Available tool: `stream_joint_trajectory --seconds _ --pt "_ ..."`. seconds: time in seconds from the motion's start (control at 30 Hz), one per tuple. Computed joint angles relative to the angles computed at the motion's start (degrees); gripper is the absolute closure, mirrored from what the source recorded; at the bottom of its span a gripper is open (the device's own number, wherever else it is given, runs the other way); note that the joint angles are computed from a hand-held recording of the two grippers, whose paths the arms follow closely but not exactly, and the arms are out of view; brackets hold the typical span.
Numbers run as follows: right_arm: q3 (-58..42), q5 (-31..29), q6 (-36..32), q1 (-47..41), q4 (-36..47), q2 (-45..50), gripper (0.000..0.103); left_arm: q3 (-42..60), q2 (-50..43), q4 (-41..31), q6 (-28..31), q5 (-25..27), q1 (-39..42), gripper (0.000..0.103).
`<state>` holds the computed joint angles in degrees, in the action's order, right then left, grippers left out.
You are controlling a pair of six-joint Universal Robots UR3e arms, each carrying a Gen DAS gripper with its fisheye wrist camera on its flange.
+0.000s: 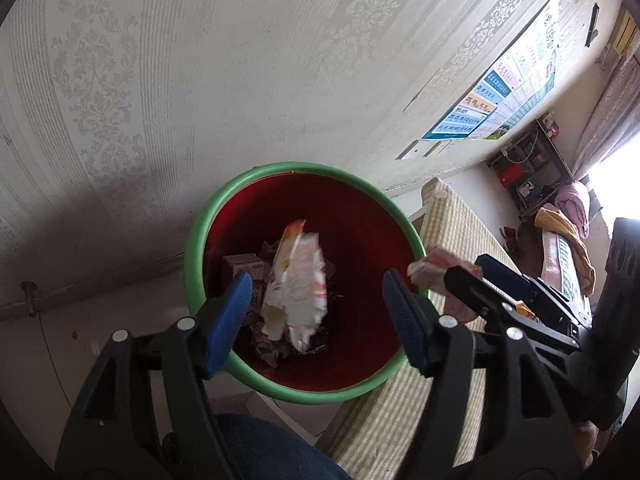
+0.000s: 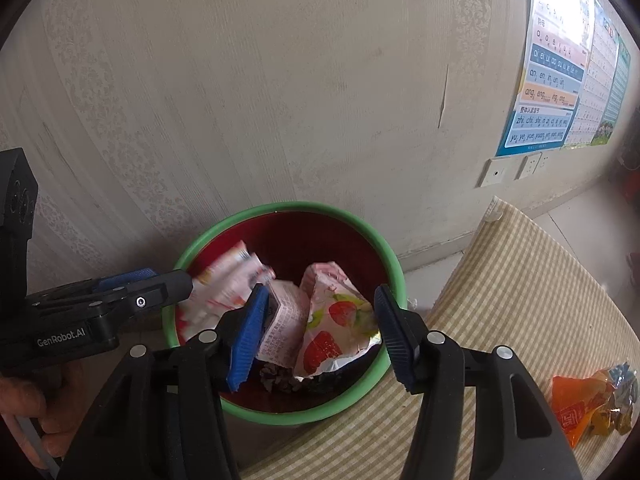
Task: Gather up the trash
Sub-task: 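Open both grippers to drop the white and pink wrappers into the bucket, then move both grippers back over the remaining wrappers on the table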
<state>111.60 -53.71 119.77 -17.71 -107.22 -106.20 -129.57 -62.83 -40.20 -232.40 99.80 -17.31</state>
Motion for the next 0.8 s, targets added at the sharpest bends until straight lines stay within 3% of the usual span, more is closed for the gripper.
stream_joint_trajectory --seconds 0.1,0.23,0.5,0.8 --pt "0.31 -0.46 0.52 -0.43 -0.91 0.53 0.029 -1.31 1.85 -0.94 -1.18 -0.52 0.95 0.025" --pt "0.5 -0.17 -0.37 -2.23 0.19 -0.68 0.021 -0.14 1.52 -1.9 -2.36 1.28 -0.87 0.018" --pt "-0.43 2.35 -6.03 -9.94 8.81 -5.58 0.016 5.56 -2.53 -2.73 -4.37 5.14 -6.75 0.011" --pt "-5.46 5.08 -17.14 -24.45 23.4 -8.23 0.015 18.33 -16.58 -1.49 -6.2 8.49 -16.24 0.011"
